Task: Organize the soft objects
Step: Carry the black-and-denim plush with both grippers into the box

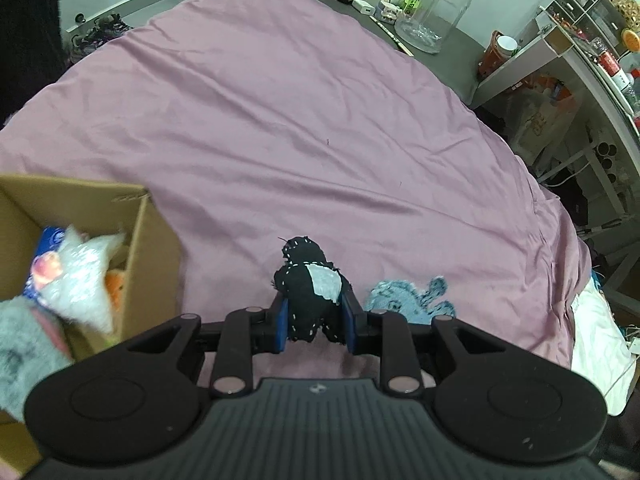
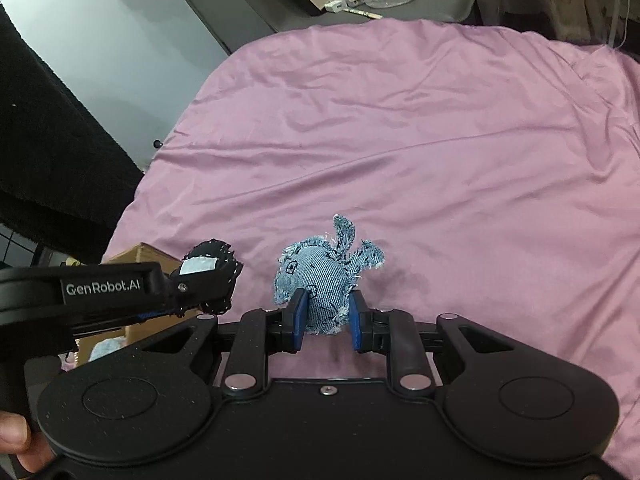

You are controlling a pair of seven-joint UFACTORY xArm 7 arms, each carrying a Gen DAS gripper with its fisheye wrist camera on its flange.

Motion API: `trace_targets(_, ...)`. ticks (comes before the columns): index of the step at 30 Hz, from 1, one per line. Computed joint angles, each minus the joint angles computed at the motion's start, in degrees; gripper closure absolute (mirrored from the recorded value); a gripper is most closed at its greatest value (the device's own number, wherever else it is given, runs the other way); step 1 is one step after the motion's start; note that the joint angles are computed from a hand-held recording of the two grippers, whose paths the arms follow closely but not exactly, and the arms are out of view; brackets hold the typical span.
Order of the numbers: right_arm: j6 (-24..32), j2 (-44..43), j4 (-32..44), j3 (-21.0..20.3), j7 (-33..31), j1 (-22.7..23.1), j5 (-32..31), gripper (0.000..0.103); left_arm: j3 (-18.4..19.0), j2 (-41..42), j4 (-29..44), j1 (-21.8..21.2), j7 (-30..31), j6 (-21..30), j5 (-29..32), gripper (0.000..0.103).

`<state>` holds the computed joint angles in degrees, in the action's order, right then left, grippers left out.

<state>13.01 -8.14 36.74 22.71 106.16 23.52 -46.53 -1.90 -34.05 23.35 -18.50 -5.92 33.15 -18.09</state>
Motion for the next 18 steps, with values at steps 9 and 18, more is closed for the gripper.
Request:
trace_targets(9, 5.04, -0.31, 4.02, 1.82, -2.03, 2.87, 2.53, 0.081, 2.36, -9.68, -2.60, 2.60, 1.23, 5.24, 1.45, 0.077)
trace_targets(18, 10.66, 3.38, 10.70, 1.16, -0.21, 7.85, 0.43, 0.081, 6.55, -16.61, -4.45, 8.51, 5.10, 10.56, 3.06, 0.077)
